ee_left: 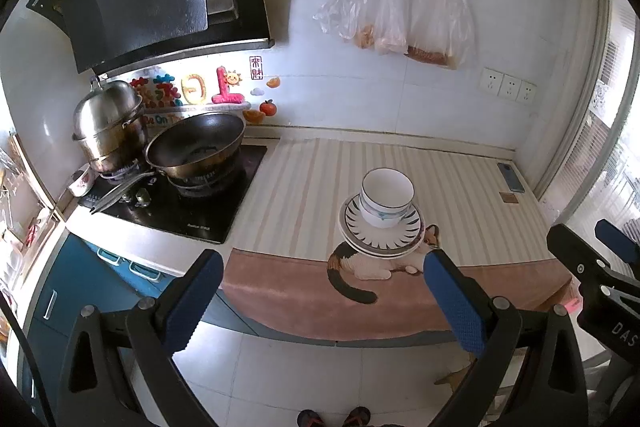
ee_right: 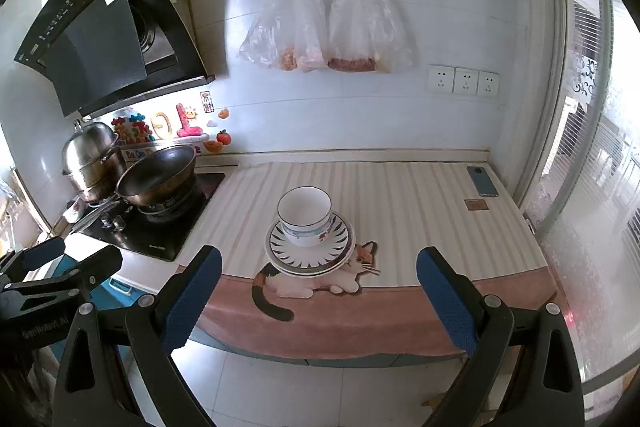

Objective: Organize plates and bowls

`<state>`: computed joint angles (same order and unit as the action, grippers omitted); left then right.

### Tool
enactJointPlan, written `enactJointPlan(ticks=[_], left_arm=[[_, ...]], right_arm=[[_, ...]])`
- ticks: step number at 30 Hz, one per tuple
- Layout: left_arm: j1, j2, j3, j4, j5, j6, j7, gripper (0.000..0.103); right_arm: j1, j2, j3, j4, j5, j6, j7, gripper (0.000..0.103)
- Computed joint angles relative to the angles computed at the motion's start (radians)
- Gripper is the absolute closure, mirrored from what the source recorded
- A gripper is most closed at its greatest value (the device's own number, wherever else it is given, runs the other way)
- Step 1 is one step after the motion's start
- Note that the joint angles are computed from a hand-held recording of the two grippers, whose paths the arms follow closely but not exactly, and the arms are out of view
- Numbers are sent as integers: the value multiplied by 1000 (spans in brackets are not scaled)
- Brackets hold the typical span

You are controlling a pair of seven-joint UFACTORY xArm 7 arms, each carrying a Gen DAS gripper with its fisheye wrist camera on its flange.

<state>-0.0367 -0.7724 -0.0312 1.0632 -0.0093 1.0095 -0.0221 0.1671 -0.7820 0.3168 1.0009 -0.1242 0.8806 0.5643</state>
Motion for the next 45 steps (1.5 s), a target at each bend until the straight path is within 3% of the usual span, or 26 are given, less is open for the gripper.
enactJointPlan(ticks=[45], left_arm=[[3,45,6,33,1,-7,-9,0]], right_arm=[[2,91,-15,24,-30,-36,-8,3]])
